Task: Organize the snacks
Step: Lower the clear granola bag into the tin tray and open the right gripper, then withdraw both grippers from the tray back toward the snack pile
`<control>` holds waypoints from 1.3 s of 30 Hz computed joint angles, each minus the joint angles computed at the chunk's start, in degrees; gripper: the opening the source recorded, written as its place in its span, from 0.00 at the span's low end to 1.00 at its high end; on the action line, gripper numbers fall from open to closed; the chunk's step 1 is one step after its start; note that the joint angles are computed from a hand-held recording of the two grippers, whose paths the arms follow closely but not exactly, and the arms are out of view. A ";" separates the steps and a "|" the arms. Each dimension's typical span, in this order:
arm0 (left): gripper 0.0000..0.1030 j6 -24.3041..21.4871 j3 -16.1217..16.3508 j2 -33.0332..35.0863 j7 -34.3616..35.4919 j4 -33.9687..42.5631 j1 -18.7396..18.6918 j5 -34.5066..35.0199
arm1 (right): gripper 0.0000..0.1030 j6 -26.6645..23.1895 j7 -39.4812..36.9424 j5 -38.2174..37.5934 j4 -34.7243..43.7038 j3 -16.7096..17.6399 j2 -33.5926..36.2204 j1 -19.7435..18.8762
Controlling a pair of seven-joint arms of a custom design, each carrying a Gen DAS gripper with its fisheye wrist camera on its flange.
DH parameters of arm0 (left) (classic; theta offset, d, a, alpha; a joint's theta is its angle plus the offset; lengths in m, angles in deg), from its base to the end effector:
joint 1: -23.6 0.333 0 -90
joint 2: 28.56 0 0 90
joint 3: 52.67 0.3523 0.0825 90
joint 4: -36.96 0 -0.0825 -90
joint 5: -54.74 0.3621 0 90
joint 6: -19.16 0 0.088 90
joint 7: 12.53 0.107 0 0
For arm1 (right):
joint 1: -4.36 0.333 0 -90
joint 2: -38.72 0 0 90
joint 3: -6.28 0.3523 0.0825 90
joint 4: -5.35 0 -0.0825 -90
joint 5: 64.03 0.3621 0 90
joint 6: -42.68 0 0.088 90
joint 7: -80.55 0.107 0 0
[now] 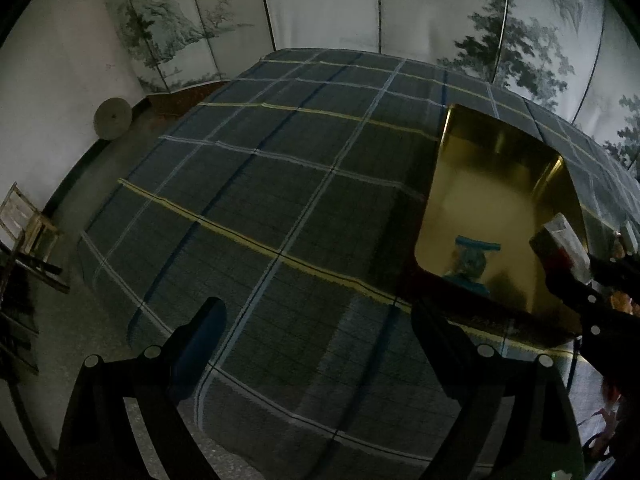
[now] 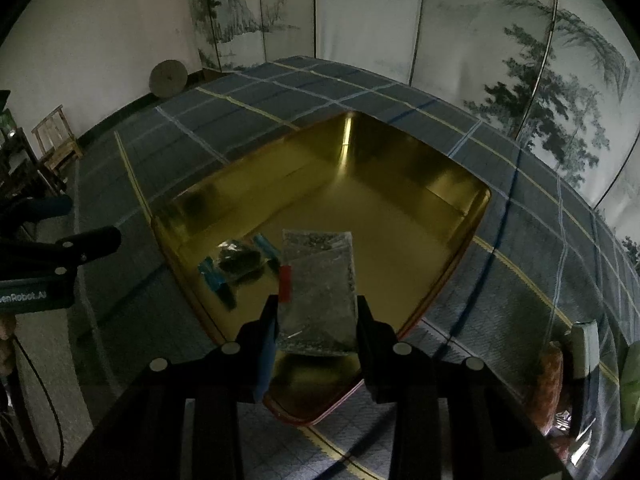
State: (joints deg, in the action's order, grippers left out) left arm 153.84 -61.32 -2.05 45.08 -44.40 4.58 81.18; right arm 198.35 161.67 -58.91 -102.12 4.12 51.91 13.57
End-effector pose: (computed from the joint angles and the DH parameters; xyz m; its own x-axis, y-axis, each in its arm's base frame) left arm 0.6582 -0.3103 0.5269 -0.1061 -0.9903 -0.0898 -0.8324 0.1379 -0.5367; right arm 0.6429 0.0784 0.5063 0.2038 -0.9788 0.0208 -0.7984 -0.1785 -0.5751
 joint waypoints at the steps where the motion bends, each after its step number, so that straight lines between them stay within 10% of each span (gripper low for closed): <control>1: 0.89 0.06 -0.09 -0.04 0.11 -0.07 0.02 -0.10 | 0.34 -0.02 0.23 -0.21 0.06 -0.10 0.10 0.10; 26: 0.89 2.80 -2.29 0.51 5.32 1.70 -1.43 -3.33 | 0.37 4.37 -2.96 6.65 -11.44 0.58 -10.87 -2.52; 39: 0.89 3.63 -4.32 1.68 11.51 3.18 -3.67 -7.17 | 0.39 -0.33 8.48 -6.42 -27.85 0.50 -27.86 -13.44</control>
State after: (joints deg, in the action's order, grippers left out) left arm 157.48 -65.64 -0.37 56.59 -41.22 0.91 74.01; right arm 198.02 170.15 -65.32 -129.97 4.62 24.06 0.13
